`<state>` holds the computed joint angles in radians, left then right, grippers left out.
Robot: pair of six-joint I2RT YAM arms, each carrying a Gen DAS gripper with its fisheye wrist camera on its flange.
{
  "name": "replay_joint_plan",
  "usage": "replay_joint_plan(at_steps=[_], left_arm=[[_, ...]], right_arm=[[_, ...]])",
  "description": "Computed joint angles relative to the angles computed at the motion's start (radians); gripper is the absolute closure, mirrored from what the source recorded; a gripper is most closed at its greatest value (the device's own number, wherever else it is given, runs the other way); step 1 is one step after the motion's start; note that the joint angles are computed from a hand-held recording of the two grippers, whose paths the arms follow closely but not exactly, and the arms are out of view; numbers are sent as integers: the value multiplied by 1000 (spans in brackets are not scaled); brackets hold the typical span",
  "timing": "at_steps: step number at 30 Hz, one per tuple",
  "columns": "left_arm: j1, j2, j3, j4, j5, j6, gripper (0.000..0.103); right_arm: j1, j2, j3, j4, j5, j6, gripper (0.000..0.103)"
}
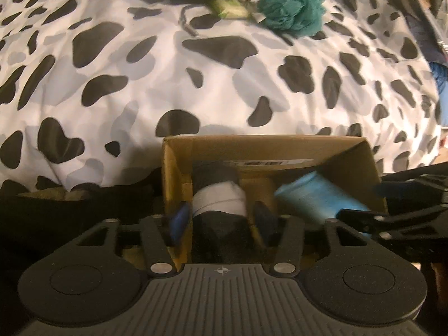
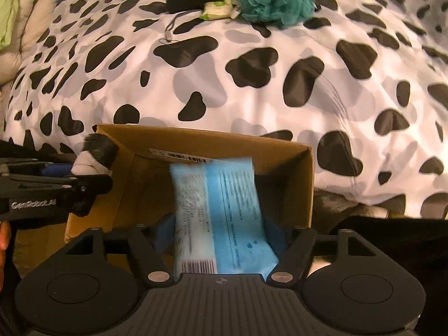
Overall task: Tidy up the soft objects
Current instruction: 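Carry the roll with the left tool into the box while the right tool drops the blue packet in, then open both tools and withdraw them from the box toward the bed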
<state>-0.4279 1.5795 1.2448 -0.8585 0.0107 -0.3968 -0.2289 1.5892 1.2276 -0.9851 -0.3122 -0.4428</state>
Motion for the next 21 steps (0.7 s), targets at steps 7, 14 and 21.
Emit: replay_joint_plan(at_steps=[7,14,21], left_arm=[[10,5,1,-9,-10,-11,31],[8,15,8,-13,-8,-6,31],[11,5,6,-2,-7,-13,31]], right_arm=[[3,12,10,6,11,9,1],[16,6,0,16,34,-2,0],[14,-14,-9,44,42,1,0]])
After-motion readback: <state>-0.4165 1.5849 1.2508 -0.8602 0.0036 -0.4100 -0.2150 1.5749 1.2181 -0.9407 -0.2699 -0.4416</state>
